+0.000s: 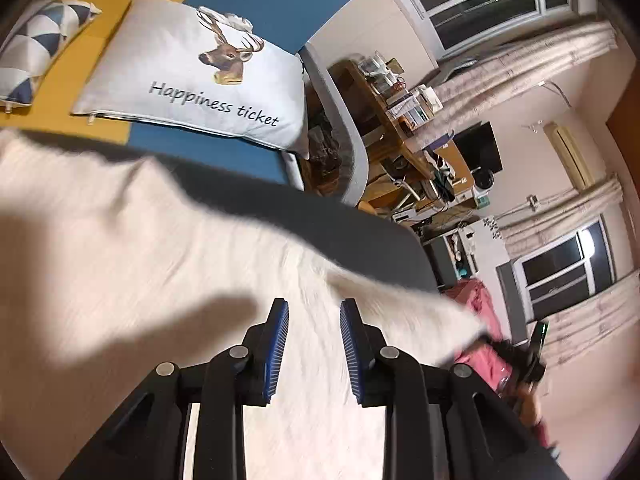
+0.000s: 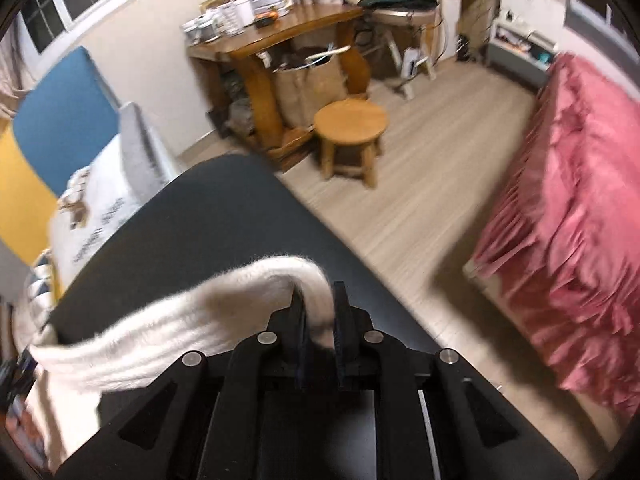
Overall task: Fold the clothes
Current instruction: 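Release the sleeve cuff with the right gripper and lift away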
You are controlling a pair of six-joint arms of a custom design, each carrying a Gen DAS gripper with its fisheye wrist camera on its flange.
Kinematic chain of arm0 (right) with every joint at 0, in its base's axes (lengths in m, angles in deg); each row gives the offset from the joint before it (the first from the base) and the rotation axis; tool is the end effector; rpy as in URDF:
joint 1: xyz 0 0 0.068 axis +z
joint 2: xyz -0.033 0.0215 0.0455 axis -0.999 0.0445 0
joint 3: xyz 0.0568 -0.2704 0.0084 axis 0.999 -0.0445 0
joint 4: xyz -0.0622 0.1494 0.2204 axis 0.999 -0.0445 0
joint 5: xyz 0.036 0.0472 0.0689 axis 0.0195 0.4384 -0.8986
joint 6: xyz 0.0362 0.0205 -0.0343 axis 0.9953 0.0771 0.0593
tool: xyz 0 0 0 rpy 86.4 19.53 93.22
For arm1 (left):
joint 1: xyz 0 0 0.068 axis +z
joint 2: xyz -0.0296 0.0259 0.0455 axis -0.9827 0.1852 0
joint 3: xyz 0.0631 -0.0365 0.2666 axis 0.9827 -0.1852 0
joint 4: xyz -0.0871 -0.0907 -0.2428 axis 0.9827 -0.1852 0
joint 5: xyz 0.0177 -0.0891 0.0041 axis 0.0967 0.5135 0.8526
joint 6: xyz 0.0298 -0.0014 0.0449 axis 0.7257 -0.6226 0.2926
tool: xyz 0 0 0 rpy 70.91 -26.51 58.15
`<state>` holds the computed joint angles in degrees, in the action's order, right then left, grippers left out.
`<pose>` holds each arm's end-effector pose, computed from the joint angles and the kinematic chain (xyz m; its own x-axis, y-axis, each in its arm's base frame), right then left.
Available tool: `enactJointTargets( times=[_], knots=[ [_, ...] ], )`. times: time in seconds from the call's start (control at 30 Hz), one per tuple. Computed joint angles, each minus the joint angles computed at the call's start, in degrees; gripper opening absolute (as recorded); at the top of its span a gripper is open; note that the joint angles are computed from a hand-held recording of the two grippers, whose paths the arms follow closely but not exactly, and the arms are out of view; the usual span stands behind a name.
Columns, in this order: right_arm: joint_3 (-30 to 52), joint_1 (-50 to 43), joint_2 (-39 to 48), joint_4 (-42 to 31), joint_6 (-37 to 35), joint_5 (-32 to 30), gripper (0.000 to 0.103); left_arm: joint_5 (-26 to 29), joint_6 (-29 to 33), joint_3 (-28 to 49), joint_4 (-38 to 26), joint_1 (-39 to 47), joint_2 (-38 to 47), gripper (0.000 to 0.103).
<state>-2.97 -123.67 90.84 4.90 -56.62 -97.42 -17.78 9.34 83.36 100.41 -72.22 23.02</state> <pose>0.2410 -0.1649 0.1237 -0.8009 0.3378 -0.4944 0.3143 0.9400 0.1330 0.3257 0.0184 0.0778 -0.8182 -0.4483 -0.3600 -0.0745 0.7034 -0.7069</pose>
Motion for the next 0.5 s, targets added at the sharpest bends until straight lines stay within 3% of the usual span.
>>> enactJointTargets(
  times=[0.13,0.2,0.33,0.4,0.5],
  knots=[
    [0.99,1.98,-1.34,0.38,1.98,2.61,0.016,0.28,5.11,-10.09,0.28,1.71,-8.12,0.025],
    [0.47,1.83,-3.2,0.53,2.32,2.8,0.032,0.2,7.81,-14.2,-0.93,1.9,-12.59,0.025],
    [-4.84,2.48,-14.7,-2.58,-2.09,-3.79,0.036,-3.24,16.65,-22.73,-8.23,0.92,-25.71,0.025],
    [-9.07,7.04,-21.02,-6.93,-4.88,-7.3,0.036,-5.9,19.61,-26.42,-12.1,-0.2,-33.35,0.025],
    [-17.79,23.64,-30.1,-8.19,-3.07,-6.59,0.036,-10.85,23.34,-31.24,-19.5,-1.5,-46.51,0.025]
  ],
)
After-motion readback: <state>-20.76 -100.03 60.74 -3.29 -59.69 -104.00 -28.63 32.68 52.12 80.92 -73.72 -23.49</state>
